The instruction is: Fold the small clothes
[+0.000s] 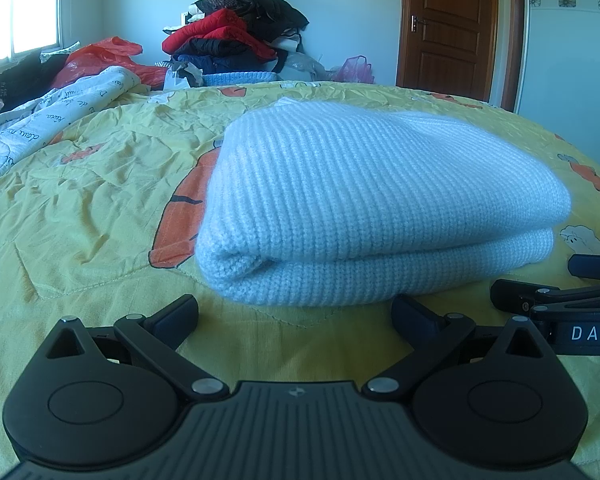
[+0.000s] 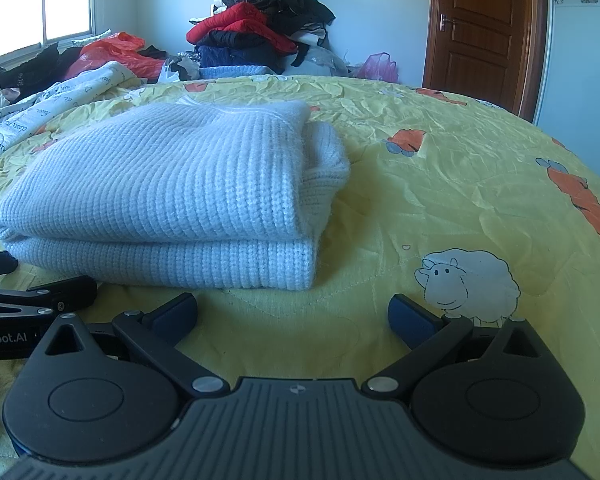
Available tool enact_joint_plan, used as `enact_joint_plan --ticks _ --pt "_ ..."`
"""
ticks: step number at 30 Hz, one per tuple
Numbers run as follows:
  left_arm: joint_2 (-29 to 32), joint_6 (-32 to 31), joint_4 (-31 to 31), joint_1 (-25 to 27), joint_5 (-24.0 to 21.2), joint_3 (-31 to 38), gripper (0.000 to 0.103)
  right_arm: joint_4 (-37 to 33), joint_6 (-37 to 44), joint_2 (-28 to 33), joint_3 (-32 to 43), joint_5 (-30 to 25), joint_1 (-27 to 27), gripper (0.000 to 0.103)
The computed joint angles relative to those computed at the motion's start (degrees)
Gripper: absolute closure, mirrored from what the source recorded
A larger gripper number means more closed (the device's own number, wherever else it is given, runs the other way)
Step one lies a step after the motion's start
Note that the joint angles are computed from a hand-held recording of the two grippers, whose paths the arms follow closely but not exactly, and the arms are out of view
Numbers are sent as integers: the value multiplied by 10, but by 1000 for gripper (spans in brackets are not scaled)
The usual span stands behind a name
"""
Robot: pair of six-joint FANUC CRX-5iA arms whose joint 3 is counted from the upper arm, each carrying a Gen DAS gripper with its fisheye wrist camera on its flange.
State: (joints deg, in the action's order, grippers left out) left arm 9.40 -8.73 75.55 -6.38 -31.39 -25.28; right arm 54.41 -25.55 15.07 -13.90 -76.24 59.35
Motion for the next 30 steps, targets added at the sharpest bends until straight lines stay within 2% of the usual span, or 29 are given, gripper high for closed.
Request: enact_joint_plan --ticks 13,23,26,30 --pt "1 3 -3 1 -1 2 0 0 -1 1 0 0 0 1" --pt "-9 28 -48 14 -16 3 0 -1 0 0 1 1 0 1" --pt "-15 65 -92 26 -28 11 0 -2 3 4 8 -4 3 1" --pt "-25 159 -173 53 -71 31 0 -15 10 5 19 -11 8 0"
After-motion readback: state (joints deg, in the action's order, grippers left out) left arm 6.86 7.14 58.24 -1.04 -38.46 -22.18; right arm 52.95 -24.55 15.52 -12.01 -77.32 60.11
